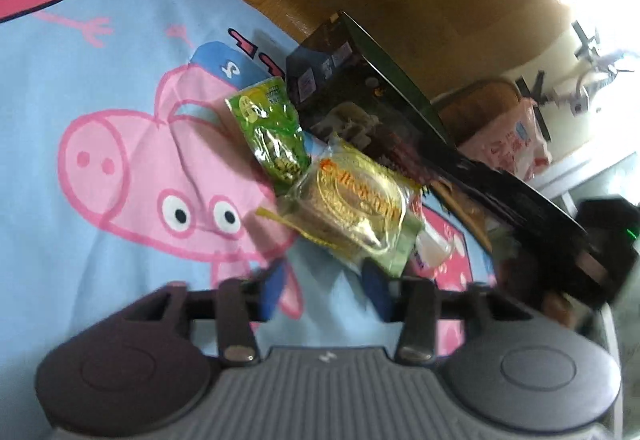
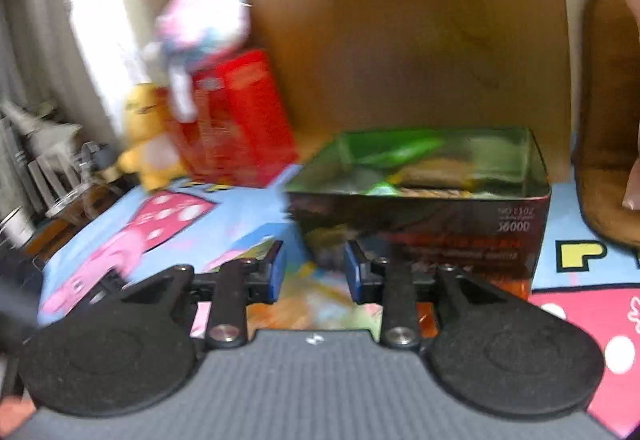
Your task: Organize snacks
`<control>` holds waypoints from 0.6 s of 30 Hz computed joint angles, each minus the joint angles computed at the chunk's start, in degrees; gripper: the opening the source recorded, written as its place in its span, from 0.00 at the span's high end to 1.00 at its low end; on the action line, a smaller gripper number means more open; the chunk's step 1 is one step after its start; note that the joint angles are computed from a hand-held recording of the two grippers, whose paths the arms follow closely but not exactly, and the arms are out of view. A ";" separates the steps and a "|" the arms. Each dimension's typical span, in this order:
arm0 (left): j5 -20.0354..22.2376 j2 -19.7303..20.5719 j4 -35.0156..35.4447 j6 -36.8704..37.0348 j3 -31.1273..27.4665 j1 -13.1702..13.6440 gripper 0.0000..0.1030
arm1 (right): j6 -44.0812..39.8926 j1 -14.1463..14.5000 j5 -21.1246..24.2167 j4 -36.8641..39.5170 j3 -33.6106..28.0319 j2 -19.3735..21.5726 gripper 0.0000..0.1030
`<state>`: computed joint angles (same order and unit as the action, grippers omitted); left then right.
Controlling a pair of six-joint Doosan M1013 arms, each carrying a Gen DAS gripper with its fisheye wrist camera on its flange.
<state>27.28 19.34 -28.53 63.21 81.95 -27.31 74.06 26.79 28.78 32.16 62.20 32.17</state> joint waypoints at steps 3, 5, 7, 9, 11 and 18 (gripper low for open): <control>-0.41 0.14 0.33 -1.05 -0.09 0.08 0.50 | 2.53 -0.90 10.06 1.36 -3.98 2.64 0.70; -0.82 0.03 -1.07 0.89 0.26 0.12 0.55 | -4.51 -0.91 9.67 7.94 0.10 0.55 0.72; -0.57 -0.10 -0.39 0.68 0.54 0.23 0.55 | -11.87 -0.33 8.30 11.96 4.60 -1.98 0.70; -1.25 -0.56 1.22 -0.49 1.29 0.24 0.55 | -16.65 0.53 6.56 12.96 8.78 -4.28 0.65; -1.51 -0.98 0.68 1.19 1.90 0.44 0.55 | -19.47 1.49 4.82 11.86 11.98 -5.94 0.61; 0.81 -1.19 8.11 1.70 1.10 -1.26 0.56 | -17.47 6.13 -5.52 -4.46 15.87 -6.49 0.50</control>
<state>28.08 18.14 -20.42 64.91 83.05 -28.57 56.59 32.92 23.26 27.70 78.07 25.67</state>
